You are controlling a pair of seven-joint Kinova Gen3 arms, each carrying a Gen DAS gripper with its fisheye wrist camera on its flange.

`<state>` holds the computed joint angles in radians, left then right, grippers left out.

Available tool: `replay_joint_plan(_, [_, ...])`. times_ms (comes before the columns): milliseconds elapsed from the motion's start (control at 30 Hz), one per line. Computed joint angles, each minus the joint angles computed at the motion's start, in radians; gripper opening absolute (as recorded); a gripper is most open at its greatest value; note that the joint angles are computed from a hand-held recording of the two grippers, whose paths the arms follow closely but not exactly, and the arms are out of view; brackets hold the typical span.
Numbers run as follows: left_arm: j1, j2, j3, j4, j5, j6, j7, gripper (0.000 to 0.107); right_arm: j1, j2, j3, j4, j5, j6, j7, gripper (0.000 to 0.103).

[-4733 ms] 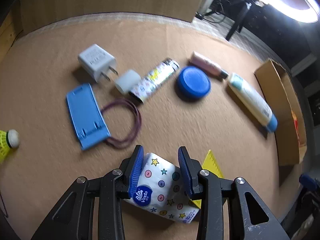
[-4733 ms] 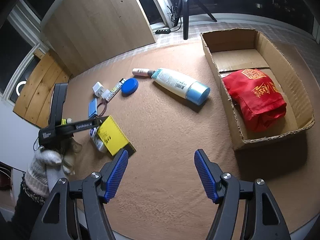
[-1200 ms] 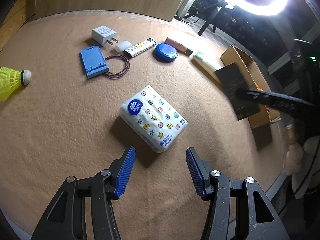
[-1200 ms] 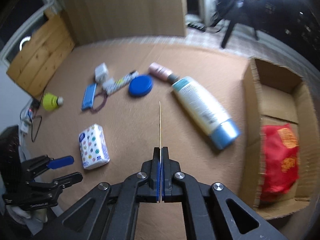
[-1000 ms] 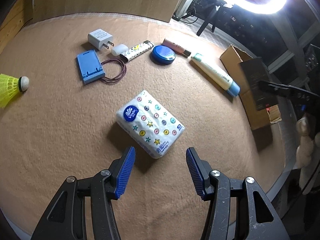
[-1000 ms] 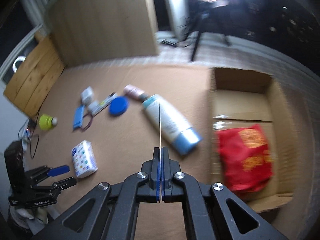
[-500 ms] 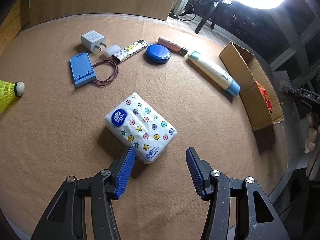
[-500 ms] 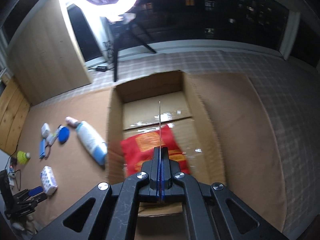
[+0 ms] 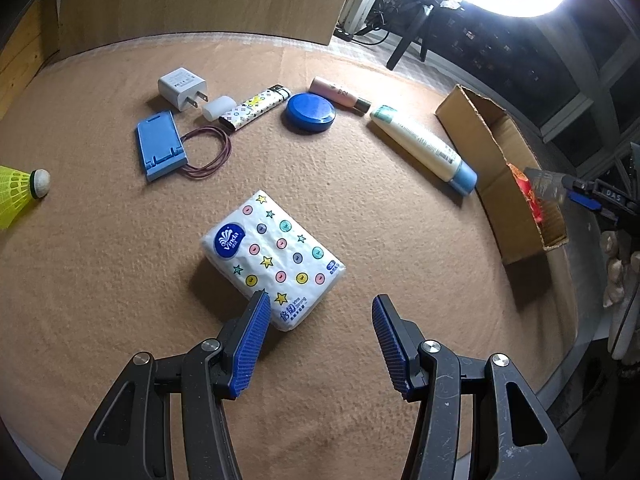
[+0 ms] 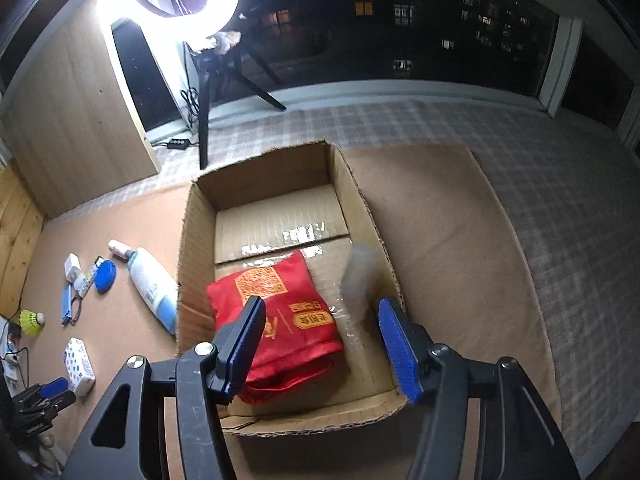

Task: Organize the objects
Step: 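Carry the yellow-and-black box with the right tool into the cardboard box, then move the right tool to the star-print tissue pack and close on it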

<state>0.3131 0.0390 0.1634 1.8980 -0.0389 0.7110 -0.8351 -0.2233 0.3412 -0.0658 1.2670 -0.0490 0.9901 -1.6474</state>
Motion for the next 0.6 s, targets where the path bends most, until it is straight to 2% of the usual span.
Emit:
replay_joint_plan(367, [-0.011,-0.030,0.000,0.019,-0.026,0.016,0.013,0.057,-0.037,-0.045,-0.036,0.039,-0.036,-0.012,0.020,0.055])
replay_joint_plan(600, [-0.010,-0.058,0.013,0.021,-0.102,0.058,0.078,0.058,-0.094,-0.064,-0.060,0.090,-0.062,-0.051,0.009,0.055])
